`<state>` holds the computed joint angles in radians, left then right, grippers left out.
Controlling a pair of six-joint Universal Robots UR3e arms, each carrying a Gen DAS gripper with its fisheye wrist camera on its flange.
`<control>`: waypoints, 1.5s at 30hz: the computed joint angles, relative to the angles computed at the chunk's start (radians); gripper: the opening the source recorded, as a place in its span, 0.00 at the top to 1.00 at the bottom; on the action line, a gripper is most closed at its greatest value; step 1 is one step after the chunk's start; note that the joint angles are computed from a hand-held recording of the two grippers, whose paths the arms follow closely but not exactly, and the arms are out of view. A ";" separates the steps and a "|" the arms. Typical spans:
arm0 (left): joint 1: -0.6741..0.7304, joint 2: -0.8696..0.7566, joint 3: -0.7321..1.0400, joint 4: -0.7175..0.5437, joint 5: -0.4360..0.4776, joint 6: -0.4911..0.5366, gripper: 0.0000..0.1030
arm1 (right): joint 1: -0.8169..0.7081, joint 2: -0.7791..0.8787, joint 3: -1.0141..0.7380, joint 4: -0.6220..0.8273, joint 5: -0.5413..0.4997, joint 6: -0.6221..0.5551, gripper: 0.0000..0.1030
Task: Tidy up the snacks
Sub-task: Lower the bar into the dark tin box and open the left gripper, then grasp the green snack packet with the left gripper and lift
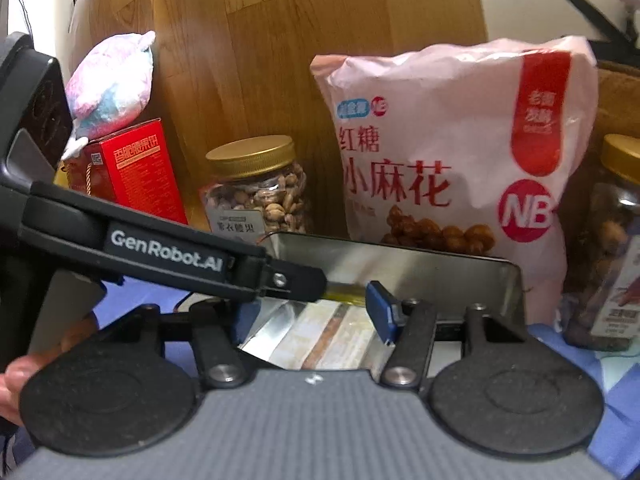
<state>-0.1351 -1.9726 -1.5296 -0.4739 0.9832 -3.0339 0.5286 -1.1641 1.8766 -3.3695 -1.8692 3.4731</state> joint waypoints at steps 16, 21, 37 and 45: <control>0.309 0.648 -0.670 -0.219 -0.265 0.301 0.53 | 0.253 -0.311 0.490 -0.099 -0.309 0.449 0.41; 0.157 0.575 -0.701 -0.126 -0.241 0.242 0.53 | 0.333 -0.315 0.669 -0.237 -0.337 0.735 0.41; -0.012 0.523 -0.692 0.084 -0.104 0.115 0.58 | 0.376 -0.178 0.541 -0.357 -0.255 0.572 0.69; 0.017 0.450 -0.537 0.106 -0.110 0.042 0.58 | 0.233 -0.253 0.439 -0.267 -0.137 0.352 0.69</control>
